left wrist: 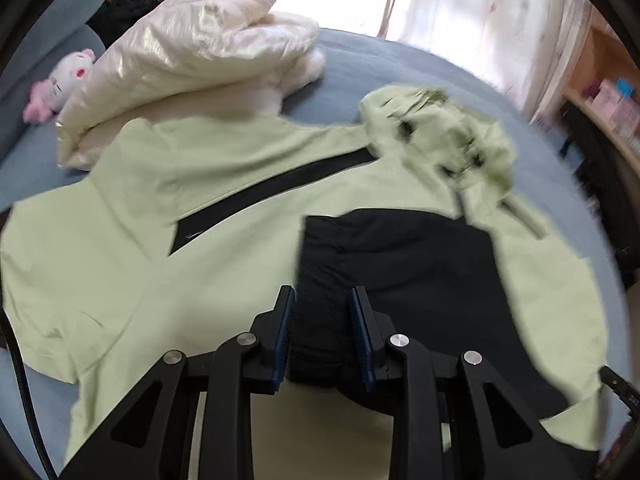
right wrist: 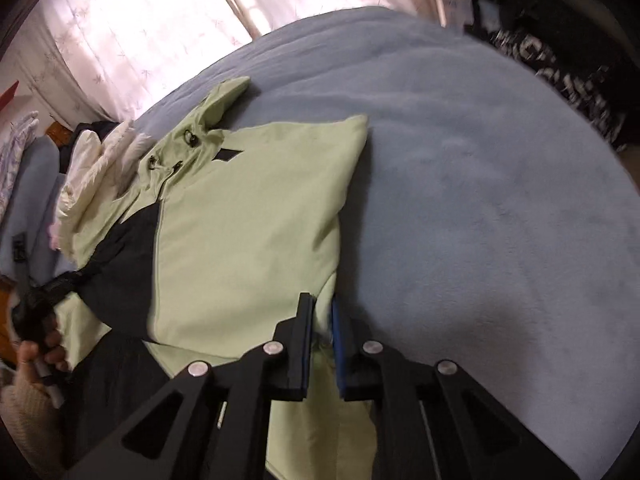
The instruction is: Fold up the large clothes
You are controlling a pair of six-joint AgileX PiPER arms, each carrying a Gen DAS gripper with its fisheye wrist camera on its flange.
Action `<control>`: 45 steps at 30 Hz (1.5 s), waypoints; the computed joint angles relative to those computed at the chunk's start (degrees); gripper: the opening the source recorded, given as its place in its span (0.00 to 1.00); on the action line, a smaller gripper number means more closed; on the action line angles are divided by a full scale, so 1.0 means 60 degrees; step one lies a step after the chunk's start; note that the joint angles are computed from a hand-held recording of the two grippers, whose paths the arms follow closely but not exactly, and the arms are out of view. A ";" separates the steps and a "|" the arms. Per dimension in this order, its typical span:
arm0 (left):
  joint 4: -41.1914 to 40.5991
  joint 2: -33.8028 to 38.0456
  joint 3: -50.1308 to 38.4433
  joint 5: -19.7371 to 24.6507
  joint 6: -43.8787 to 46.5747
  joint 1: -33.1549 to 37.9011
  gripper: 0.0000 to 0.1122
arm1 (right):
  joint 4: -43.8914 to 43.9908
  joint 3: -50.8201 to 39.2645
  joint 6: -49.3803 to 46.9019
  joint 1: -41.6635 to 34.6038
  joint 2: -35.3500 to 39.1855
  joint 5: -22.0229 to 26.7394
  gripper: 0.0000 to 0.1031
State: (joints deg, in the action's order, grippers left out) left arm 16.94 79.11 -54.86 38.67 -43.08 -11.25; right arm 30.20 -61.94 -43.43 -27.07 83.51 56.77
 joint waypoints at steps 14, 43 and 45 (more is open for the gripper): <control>0.0270 -0.1339 -0.0255 0.1317 -0.0050 -0.0664 0.46 | -0.1790 -0.0457 0.3304 0.2828 -0.1468 -0.0409 0.32; 0.0709 0.0117 -0.0799 0.1812 -0.0979 -0.2367 0.47 | -0.3379 0.0022 0.5656 0.2873 -0.0281 -0.1319 0.23; 0.0893 -0.0280 -0.0720 0.2173 -0.1012 -0.2654 0.47 | -0.3263 -0.0056 0.6049 0.2966 -0.0442 -0.0936 0.23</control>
State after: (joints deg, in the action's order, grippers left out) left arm 22.29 77.43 -59.18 51.71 -49.14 -27.17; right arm 10.63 -62.27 -7.13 -9.28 80.86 51.16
